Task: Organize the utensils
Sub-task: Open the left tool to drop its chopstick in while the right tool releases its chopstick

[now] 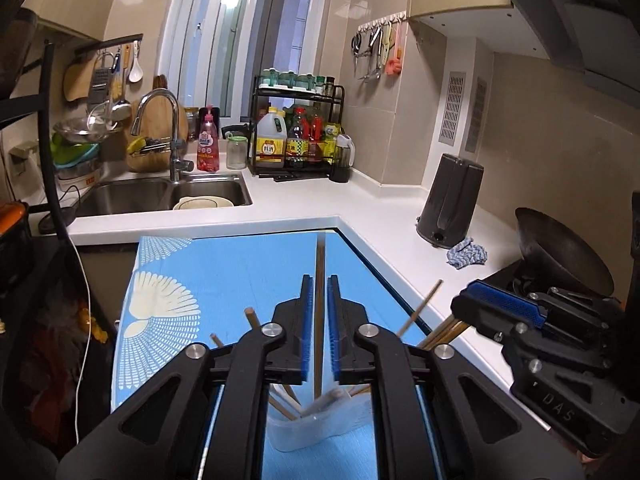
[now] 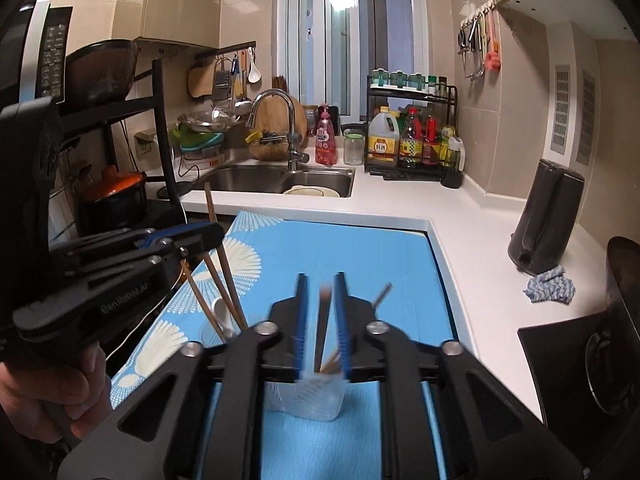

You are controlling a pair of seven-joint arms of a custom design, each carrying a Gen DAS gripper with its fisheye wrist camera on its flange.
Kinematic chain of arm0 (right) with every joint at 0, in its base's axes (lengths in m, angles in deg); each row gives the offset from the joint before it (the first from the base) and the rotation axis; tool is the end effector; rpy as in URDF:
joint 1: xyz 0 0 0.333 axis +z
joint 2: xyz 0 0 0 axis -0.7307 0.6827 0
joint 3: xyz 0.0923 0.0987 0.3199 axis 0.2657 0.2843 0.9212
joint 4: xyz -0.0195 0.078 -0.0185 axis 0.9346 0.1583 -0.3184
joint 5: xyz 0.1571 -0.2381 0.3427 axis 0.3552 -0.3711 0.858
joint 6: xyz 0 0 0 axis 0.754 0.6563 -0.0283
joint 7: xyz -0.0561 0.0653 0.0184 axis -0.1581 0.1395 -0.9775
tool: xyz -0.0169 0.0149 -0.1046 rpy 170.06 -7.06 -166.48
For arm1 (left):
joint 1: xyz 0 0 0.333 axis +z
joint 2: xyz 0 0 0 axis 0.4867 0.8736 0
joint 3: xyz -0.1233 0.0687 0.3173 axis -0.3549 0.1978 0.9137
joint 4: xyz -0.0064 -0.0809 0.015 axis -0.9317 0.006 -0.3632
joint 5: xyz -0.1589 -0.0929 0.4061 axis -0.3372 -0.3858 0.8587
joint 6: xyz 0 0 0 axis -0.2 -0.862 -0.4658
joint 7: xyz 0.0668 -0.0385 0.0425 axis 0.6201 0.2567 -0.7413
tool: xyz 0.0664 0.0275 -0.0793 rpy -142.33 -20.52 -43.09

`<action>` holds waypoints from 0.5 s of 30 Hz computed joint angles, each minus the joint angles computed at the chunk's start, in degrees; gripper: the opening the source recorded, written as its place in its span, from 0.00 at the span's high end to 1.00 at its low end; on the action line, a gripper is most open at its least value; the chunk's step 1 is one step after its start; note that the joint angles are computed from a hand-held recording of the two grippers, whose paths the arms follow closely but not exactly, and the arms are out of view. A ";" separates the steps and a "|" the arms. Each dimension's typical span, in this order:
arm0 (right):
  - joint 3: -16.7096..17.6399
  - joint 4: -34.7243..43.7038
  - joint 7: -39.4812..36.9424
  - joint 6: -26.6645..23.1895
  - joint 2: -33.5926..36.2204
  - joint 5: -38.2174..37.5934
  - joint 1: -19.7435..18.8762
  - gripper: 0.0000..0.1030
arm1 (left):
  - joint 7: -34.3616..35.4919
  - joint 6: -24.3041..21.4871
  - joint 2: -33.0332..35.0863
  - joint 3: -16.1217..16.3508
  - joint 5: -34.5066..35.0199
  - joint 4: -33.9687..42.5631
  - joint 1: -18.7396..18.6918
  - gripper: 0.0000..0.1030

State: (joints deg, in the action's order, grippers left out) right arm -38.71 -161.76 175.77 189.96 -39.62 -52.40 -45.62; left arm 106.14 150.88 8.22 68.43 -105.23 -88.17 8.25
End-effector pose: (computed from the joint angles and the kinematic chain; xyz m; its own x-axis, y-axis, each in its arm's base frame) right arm 0.5220 0.2084 0.6685 0.2023 -0.9793 -0.0059 -0.4144 -0.0802 -0.9065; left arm 0.5519 -0.1088 0.6613 -0.3283 -0.9343 0.1391 -0.4357 0.0191 -0.8999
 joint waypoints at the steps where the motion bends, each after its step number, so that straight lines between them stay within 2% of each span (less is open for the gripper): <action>1: 0.42 -1.24 0.97 0.61 -1.44 -0.55 -0.66 0.63 | -0.33 0.97 -1.17 -0.21 -0.28 -0.98 0.09 0.74; 2: 0.88 -2.47 1.63 1.40 -2.84 -0.75 -1.27 0.54 | -0.79 2.35 -3.02 -0.19 -0.45 -2.54 -0.10 0.62; 3: 0.99 -3.74 1.62 2.21 -4.18 -0.45 -1.54 0.50 | -1.40 3.60 -4.44 0.09 -0.15 -3.80 -0.72 0.57; 5: 2.29 -7.18 2.31 4.10 -7.90 0.53 -3.12 0.47 | -2.70 6.16 -8.27 0.68 0.45 -7.25 -1.90 0.53; 7: 3.01 -10.84 2.51 6.33 -11.33 2.32 -3.78 0.39 | -4.19 8.51 -11.80 0.98 0.83 -10.90 -2.93 0.40; 9: 6.07 -15.91 4.18 9.83 -16.09 3.49 -7.01 0.27 | -6.33 10.92 -15.99 0.33 1.22 -15.91 -2.75 0.24; 10: 8.12 -18.36 5.00 11.92 -18.49 4.08 -9.24 0.24 | -7.48 11.80 -17.15 -0.32 1.65 -17.71 -2.19 0.22; 12: 12.31 -22.91 6.52 15.98 -23.02 6.03 -13.68 0.10 | -10.92 13.60 -19.69 -4.22 2.61 -22.31 1.85 0.12; 15: 17.94 -28.45 7.04 21.84 -27.69 9.46 -19.20 0.06 | -16.04 15.68 -21.67 -11.85 4.10 -27.92 9.64 0.09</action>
State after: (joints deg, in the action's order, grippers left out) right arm -20.77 -190.21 182.81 211.80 -67.31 -42.94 -64.81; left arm 90.10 166.56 -13.45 56.58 -101.13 -116.08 17.89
